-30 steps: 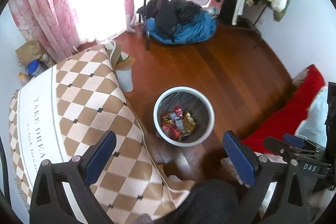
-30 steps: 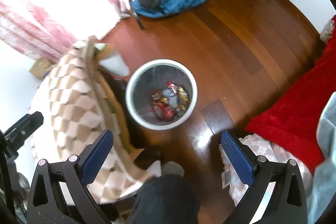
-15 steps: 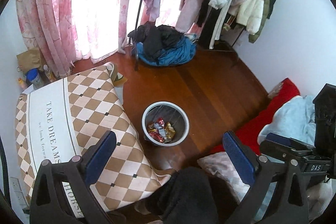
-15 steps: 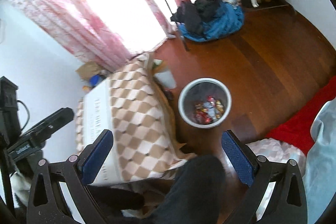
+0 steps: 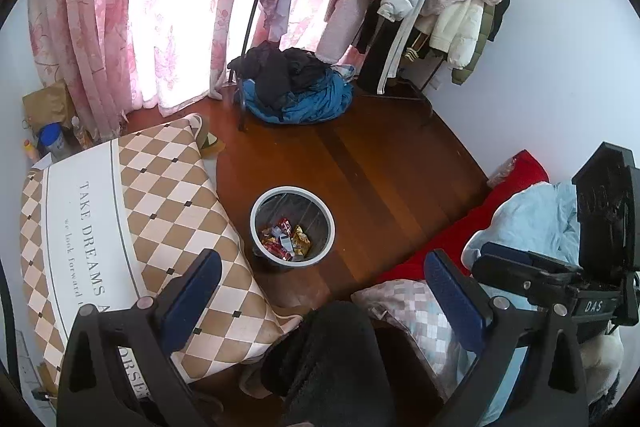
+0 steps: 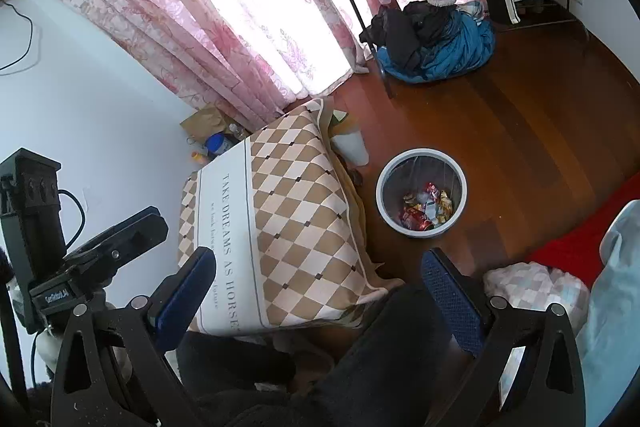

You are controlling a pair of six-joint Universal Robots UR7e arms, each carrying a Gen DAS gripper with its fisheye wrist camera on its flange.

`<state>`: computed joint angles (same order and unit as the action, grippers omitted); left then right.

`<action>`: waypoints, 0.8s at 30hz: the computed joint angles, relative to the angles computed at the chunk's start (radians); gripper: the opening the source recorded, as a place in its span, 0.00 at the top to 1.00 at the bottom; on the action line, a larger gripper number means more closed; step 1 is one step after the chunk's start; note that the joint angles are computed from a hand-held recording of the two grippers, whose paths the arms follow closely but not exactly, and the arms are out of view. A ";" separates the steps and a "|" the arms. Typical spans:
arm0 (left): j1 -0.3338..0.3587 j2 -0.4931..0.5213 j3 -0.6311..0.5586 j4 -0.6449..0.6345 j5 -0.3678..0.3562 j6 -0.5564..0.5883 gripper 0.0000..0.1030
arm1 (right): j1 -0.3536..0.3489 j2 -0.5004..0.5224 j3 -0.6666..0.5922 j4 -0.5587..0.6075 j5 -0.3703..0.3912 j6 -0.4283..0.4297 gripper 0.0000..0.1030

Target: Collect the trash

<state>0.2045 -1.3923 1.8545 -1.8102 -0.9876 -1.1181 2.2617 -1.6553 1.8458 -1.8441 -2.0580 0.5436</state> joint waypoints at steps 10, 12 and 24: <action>-0.007 0.005 -0.002 0.005 0.006 -0.010 0.00 | 0.005 -0.004 -0.004 0.012 0.001 -0.003 0.00; -0.006 0.005 0.000 -0.005 0.003 -0.007 0.00 | 0.006 -0.005 -0.003 0.014 0.003 0.000 0.00; -0.004 -0.013 0.015 -0.039 -0.025 0.017 0.00 | 0.022 0.001 -0.015 0.033 -0.005 0.013 0.00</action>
